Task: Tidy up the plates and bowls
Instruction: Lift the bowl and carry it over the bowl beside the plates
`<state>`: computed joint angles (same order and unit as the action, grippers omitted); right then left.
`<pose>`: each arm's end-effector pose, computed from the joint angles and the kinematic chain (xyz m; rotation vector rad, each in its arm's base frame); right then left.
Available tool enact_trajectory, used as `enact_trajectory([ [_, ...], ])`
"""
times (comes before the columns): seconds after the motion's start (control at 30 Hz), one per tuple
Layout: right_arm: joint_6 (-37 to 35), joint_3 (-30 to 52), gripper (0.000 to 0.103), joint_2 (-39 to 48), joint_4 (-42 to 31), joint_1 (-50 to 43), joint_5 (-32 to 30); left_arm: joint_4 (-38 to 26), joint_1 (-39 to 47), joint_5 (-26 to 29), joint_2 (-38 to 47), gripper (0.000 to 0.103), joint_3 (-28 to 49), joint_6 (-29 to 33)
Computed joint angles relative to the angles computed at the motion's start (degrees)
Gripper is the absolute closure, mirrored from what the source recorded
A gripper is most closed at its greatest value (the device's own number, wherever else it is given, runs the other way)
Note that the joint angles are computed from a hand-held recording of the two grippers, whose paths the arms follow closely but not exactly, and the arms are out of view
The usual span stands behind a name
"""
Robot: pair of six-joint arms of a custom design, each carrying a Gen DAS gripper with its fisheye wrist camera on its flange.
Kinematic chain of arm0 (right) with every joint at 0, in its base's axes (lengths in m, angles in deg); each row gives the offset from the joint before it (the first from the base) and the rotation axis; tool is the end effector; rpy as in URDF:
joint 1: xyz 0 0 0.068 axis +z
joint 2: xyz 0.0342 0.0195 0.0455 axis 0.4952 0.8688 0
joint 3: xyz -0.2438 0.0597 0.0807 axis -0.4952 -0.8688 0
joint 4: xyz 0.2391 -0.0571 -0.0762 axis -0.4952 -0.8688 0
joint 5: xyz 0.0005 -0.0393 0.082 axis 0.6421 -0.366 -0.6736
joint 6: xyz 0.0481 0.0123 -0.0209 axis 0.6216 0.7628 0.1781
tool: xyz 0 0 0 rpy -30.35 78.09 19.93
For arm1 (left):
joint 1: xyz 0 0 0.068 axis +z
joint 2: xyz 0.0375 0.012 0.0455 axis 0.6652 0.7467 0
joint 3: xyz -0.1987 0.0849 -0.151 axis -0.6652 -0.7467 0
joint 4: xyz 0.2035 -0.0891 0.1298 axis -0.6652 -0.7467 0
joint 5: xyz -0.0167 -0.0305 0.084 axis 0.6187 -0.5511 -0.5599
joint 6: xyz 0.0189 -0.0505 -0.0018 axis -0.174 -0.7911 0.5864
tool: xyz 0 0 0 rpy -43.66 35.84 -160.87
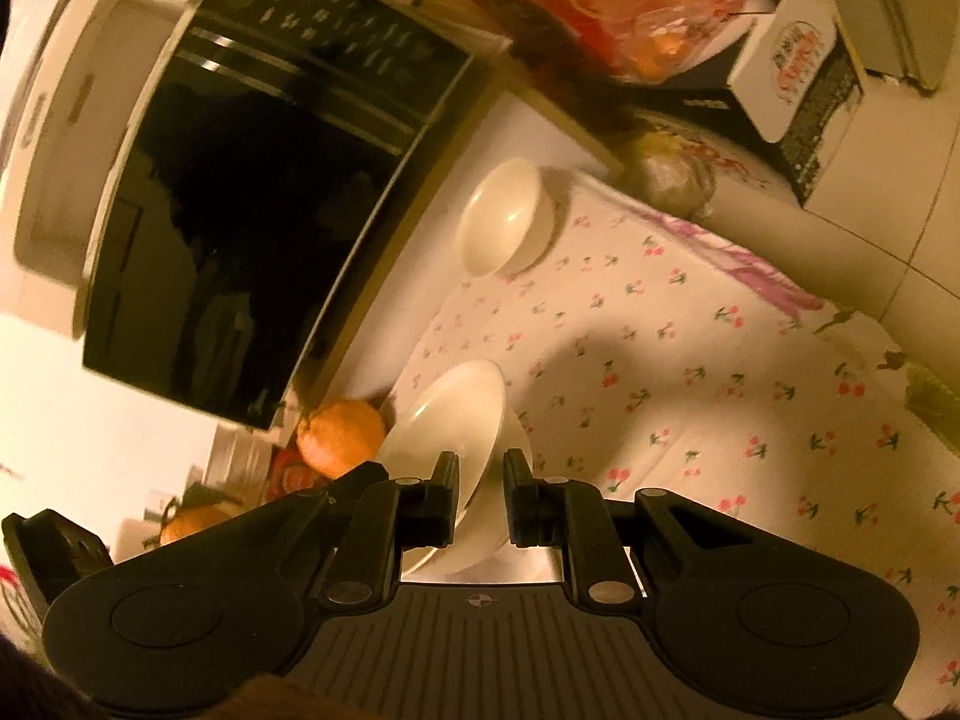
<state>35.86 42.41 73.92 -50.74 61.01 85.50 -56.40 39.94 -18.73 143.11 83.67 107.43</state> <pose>0.2439 0.1415 0.1176 0.9794 2.0901 0.8670 0.3649 -0.0268 0.1497 0.5764 2.4593 -0.4890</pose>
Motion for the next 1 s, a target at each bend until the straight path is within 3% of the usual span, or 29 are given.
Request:
enact_trajectory([
  [0.43,-1.5,6.8,0.087,3.0,-2.4,7.2,1.2,-2.4,12.2,5.1,-6.0,0.093,-6.1,1.7],
  [1.0,-3.6,18.2,0.087,11.1,-6.4,15.1,-0.6,-10.1,30.4,12.0,-7.0,0.093,-8.0,10.4],
])
